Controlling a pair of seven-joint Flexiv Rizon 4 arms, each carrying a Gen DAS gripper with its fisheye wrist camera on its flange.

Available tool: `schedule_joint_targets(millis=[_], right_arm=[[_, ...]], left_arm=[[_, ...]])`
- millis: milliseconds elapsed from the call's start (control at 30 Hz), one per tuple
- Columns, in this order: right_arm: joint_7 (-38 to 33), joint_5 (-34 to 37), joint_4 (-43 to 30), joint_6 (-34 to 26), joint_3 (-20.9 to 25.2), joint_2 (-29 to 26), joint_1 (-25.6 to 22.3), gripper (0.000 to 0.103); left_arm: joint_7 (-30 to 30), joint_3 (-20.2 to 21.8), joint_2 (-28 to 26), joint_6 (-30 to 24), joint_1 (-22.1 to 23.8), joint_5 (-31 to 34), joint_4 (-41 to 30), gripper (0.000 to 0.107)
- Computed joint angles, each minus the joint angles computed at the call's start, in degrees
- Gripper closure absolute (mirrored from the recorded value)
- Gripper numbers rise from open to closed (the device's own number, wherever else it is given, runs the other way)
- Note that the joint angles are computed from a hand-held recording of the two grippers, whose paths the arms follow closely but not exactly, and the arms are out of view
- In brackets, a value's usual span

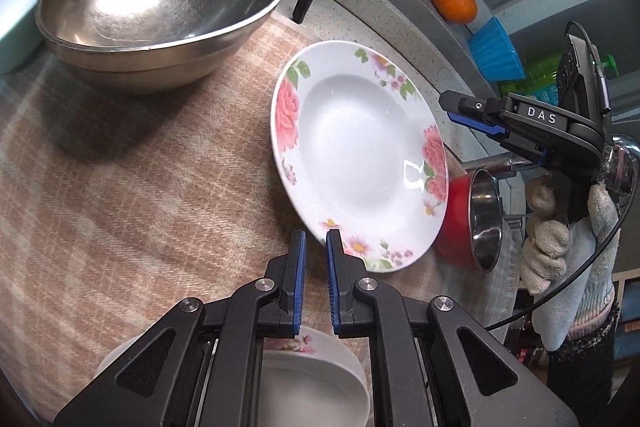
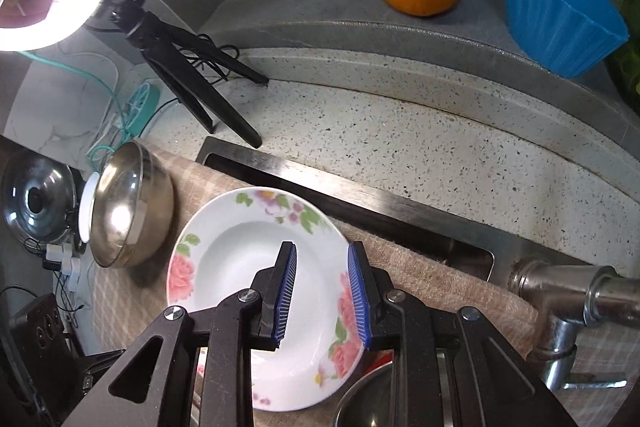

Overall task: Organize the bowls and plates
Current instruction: 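Move both tools to the rose-patterned plate and close on its rim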

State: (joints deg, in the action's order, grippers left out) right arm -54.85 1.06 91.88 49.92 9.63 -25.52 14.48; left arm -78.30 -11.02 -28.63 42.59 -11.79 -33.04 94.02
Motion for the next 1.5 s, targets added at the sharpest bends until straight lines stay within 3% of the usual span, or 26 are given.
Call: schedule_joint_targets(millis=[600,800,1500], right_arm=[[-4.3,2.9,-5.7,-5.3,0.6,-4.5,-1.2,0.079],[-4.6,3.4,-6.4,-6.3,0.6,-4.9,-1.2,0.086],[-3.5,5.7,-5.1,-4.8,1.1,-3.6,-1.6,0.087]], left_arm=[[-3.4,0.4,-2.6,-0.3,-0.4,3.0,-3.9,0.096],[-3.6,0.6,-3.2,-0.1,-0.9,4.4,-5.0,0.096],[-5.2,0.9,-3.9,-0.1,-1.0,6.6,-6.5,0.095]])
